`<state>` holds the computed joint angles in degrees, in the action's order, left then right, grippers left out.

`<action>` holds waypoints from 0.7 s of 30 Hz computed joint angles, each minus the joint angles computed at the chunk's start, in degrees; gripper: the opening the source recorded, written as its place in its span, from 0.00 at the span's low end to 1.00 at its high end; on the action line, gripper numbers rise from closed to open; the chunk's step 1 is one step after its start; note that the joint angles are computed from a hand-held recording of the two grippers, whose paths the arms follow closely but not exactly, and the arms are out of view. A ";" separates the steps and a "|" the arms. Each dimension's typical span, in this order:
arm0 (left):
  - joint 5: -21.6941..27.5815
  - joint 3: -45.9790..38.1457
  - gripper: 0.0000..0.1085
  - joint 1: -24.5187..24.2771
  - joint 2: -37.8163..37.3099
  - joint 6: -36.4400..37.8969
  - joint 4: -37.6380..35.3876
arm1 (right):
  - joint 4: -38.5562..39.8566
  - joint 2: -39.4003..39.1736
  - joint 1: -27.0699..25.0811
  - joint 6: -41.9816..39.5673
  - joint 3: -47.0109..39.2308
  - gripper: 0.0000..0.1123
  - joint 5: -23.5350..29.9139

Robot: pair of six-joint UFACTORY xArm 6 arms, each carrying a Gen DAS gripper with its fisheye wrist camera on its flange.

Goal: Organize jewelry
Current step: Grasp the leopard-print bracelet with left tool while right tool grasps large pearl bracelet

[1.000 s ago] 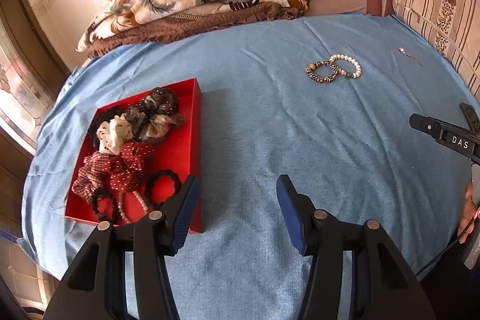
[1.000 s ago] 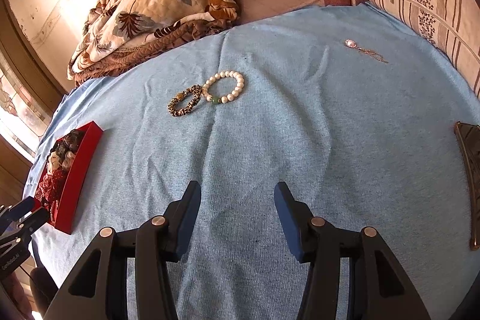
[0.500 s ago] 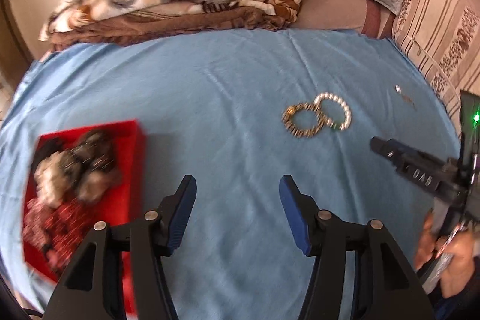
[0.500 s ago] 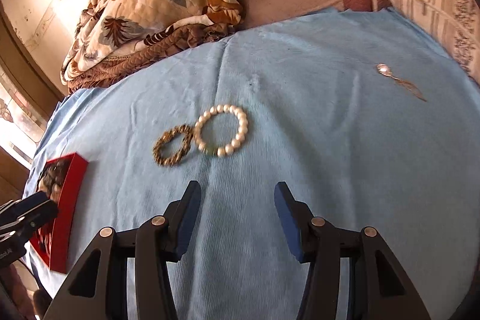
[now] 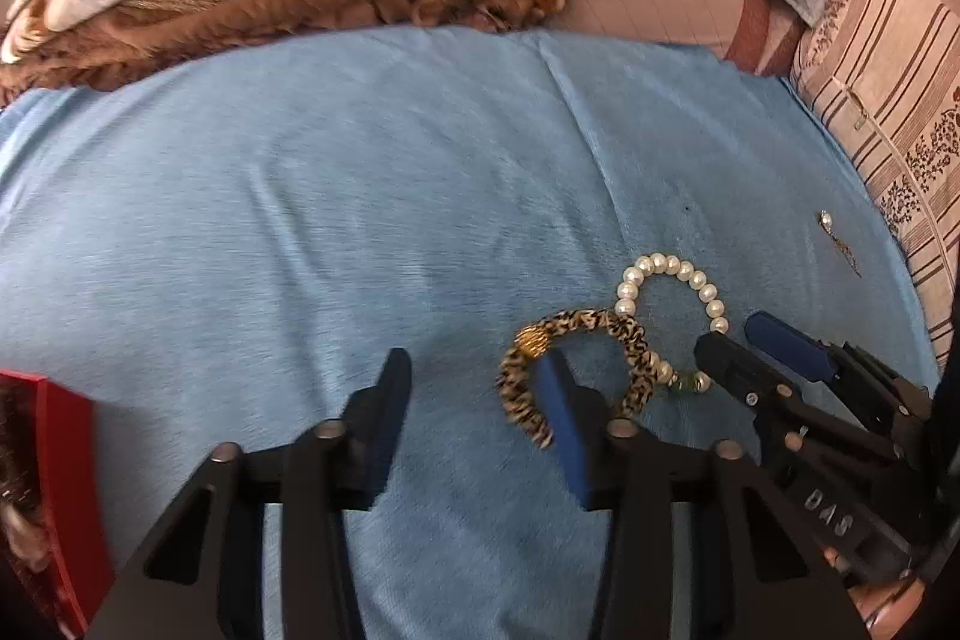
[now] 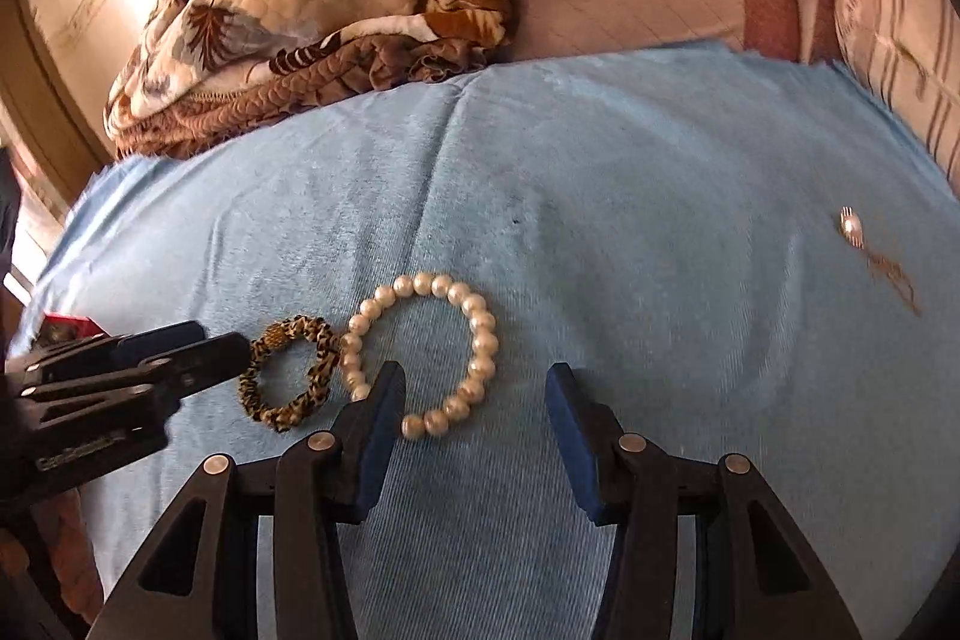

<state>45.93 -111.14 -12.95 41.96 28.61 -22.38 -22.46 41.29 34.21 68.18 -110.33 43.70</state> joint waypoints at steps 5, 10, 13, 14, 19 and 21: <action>-4.59 1.50 0.23 -1.75 0.20 -0.67 2.75 | -1.96 3.90 0.54 -2.16 -6.80 0.23 6.84; -4.70 5.75 0.09 -1.73 -2.76 0.92 2.06 | -1.10 2.75 0.37 -1.31 -5.34 0.12 6.64; -3.28 9.99 0.09 -0.96 -6.11 2.91 0.36 | 0.48 1.07 0.56 0.03 -3.06 0.11 5.65; -2.90 12.30 0.09 -0.57 -7.85 3.79 -0.36 | 1.32 0.42 0.70 0.40 -2.28 0.11 5.45; -2.29 25.07 0.09 1.88 -17.30 9.04 -4.23 | 6.47 -3.36 3.25 0.36 1.08 0.11 7.76; -2.50 29.38 0.09 2.77 -20.45 10.44 -4.96 | 7.53 -4.92 4.52 0.77 2.55 0.11 8.69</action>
<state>43.42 -81.75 -10.18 21.51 39.05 -27.34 -14.93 36.37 38.74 68.95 -107.77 52.39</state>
